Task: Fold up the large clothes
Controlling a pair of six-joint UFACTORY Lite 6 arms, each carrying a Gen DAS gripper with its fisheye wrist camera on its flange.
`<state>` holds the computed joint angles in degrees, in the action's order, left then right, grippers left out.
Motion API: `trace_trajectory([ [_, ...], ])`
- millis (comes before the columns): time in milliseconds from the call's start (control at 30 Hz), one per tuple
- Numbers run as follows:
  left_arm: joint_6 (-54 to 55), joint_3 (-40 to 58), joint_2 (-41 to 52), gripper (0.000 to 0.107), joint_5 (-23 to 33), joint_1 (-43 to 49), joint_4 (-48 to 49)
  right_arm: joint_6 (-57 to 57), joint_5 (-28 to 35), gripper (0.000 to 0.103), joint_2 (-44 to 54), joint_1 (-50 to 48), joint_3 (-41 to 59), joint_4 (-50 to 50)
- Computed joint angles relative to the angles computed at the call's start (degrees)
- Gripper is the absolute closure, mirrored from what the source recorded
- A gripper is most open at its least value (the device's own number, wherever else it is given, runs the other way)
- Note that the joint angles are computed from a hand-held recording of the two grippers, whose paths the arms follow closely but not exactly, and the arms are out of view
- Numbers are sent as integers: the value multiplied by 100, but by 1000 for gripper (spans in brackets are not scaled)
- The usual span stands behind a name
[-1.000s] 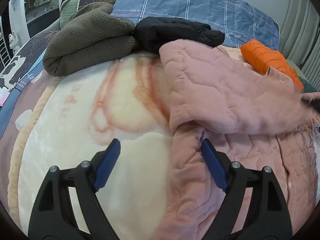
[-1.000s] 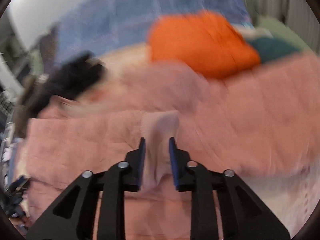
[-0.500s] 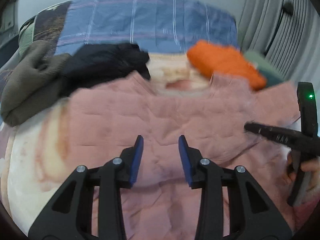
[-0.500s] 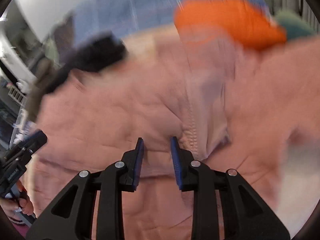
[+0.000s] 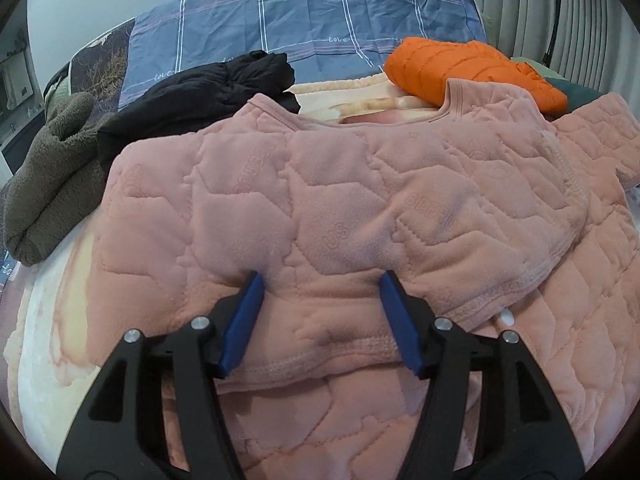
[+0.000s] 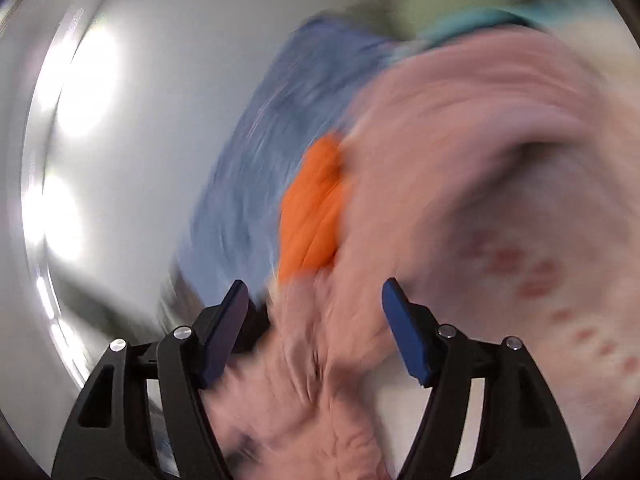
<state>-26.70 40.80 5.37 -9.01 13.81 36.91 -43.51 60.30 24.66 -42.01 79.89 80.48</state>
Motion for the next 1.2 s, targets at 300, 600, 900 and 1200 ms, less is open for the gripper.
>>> trace_trajectory([
  [300,-169,13,-21,44,5,13,170,1671,-282,34,1941,-431,1816,14],
  [600,-650,11,-11,44,-85,82,653,854,-1214,87,764,-134,1910,-261],
  [900,-1817,60,32,43,-331,275,1813,-1301,-860,88,-1794,3177,-241,-99],
  [1200,-4332,176,74,36,-1791,1245,4489,-417,-1656,84,-856,5151,-1132,-1964],
])
